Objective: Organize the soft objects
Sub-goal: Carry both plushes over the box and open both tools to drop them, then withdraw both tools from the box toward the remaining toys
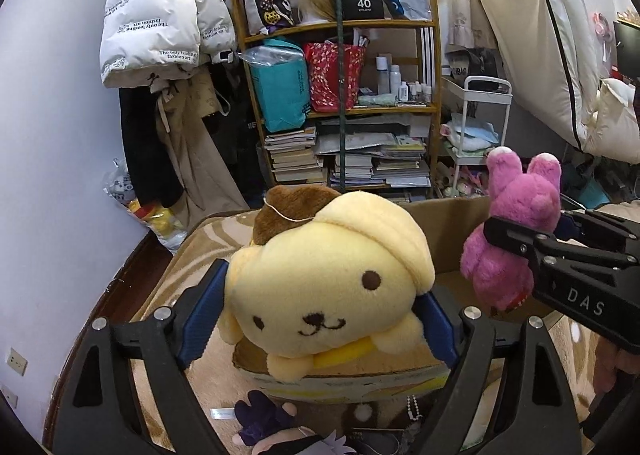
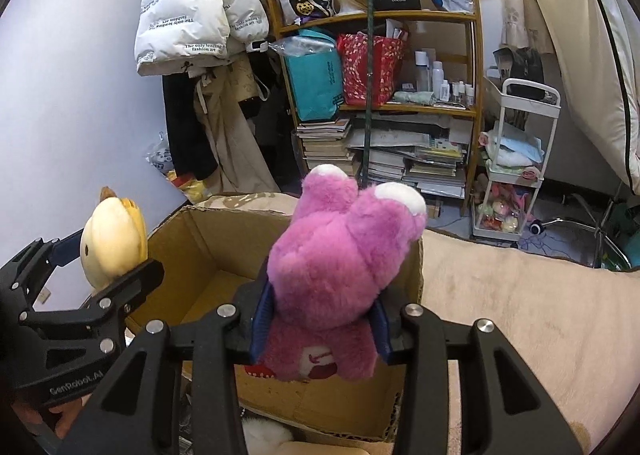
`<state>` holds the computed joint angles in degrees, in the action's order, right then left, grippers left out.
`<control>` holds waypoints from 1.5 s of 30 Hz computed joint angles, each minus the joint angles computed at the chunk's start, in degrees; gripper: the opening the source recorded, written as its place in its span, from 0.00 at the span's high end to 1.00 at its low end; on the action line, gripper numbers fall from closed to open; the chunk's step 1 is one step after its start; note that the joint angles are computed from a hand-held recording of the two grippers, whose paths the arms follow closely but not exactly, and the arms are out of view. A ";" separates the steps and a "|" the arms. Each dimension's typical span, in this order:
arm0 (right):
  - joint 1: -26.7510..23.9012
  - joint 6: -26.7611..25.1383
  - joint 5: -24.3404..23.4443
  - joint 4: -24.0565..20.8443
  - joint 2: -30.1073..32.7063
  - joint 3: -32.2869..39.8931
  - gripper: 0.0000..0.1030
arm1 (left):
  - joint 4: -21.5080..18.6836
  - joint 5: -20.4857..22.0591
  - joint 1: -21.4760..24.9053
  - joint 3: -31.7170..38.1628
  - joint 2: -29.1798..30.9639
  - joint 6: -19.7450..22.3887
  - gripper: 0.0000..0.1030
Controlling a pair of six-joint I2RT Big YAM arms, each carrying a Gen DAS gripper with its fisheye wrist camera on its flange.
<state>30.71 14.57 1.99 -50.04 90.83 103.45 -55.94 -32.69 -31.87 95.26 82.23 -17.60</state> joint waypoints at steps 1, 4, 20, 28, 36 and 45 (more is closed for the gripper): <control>0.04 -0.09 0.16 -0.20 0.14 0.14 0.56 | -0.22 -0.06 -0.01 0.01 0.03 -0.21 0.16; 0.23 -0.28 0.22 -0.89 0.32 0.31 0.56 | -0.67 0.45 0.18 0.09 0.08 -0.82 0.14; 0.42 -0.15 0.50 -2.61 -0.77 0.47 0.36 | 1.27 1.25 -0.46 -0.99 -1.99 0.60 0.01; -0.12 1.48 1.14 -2.51 -1.60 0.32 0.26 | 0.31 -0.61 -0.77 -0.81 -2.28 0.87 0.01; 0.50 1.68 1.66 -2.99 -2.68 -0.05 0.10 | -4.01 -2.91 -0.42 -0.39 -3.15 -1.63 0.01; 1.24 1.95 3.58 -2.79 -5.42 -1.66 0.01 | -10.92 -2.86 -0.35 0.20 -4.61 -4.91 0.01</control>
<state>31.95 16.52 5.57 -52.82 85.41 101.80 -66.86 -35.55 -32.21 95.46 77.62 -22.50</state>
